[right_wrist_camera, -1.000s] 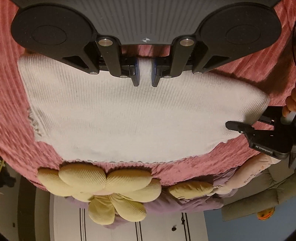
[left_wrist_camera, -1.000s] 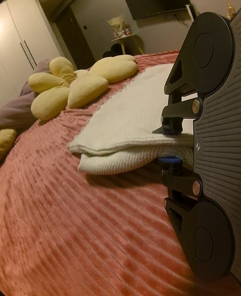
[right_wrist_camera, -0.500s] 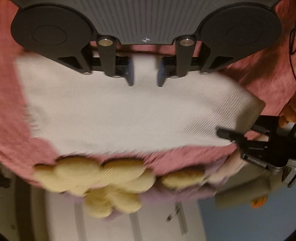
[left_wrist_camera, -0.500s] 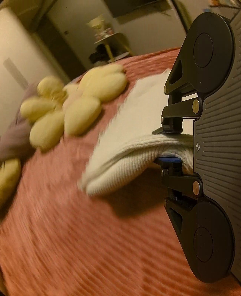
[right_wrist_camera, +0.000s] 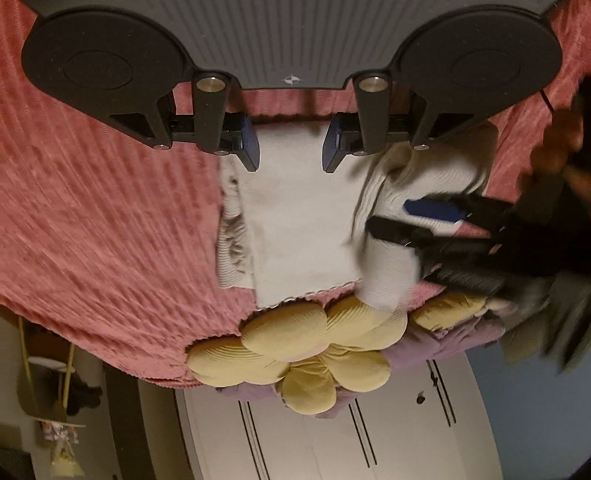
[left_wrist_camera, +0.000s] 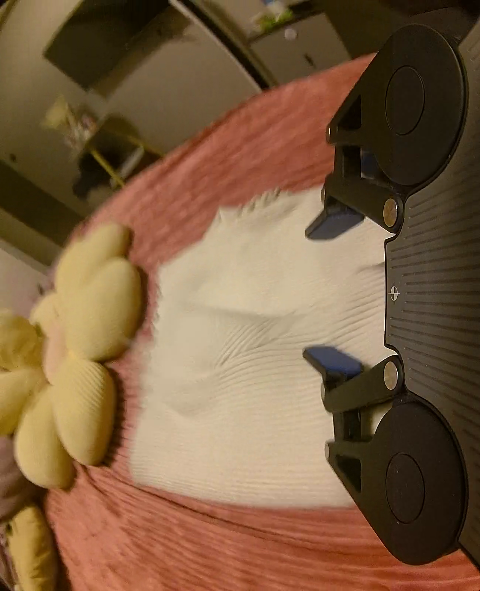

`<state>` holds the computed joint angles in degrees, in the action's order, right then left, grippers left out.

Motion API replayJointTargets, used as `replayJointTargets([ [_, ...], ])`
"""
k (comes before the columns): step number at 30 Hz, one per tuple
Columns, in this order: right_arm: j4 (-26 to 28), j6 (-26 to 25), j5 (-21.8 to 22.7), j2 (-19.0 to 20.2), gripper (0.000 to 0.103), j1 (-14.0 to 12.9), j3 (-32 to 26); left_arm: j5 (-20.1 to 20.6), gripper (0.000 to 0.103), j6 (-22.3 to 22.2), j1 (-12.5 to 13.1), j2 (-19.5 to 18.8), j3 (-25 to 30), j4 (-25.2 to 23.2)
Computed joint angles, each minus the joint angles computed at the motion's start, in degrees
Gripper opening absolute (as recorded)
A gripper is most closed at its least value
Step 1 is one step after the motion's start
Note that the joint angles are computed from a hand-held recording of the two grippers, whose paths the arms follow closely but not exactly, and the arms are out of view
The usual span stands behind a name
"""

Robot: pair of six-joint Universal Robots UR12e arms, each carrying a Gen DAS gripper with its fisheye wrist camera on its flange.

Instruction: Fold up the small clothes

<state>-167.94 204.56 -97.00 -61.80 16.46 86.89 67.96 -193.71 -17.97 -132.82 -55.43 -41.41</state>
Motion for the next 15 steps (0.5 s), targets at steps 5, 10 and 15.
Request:
replayJointTargets([
  [5, -1.8, 1.6, 3.3, 0.5, 0.039, -1.2, -1.1, 4.8, 0.086, 0.0, 1.0, 6.6, -11.4, 8.9],
  [10, -1.1, 8.6, 17.9, 4.1, 0.056, -3.6, -6.3, 11.8, 0.088, 3.9, 0.8, 8.7, -15.3, 7.1],
  [15, 6.8, 12.8, 26.2, 8.8, 0.056, -4.4, -13.5, 15.5, 0.085, 4.6, 0.3, 7.7, -15.4, 5.6],
])
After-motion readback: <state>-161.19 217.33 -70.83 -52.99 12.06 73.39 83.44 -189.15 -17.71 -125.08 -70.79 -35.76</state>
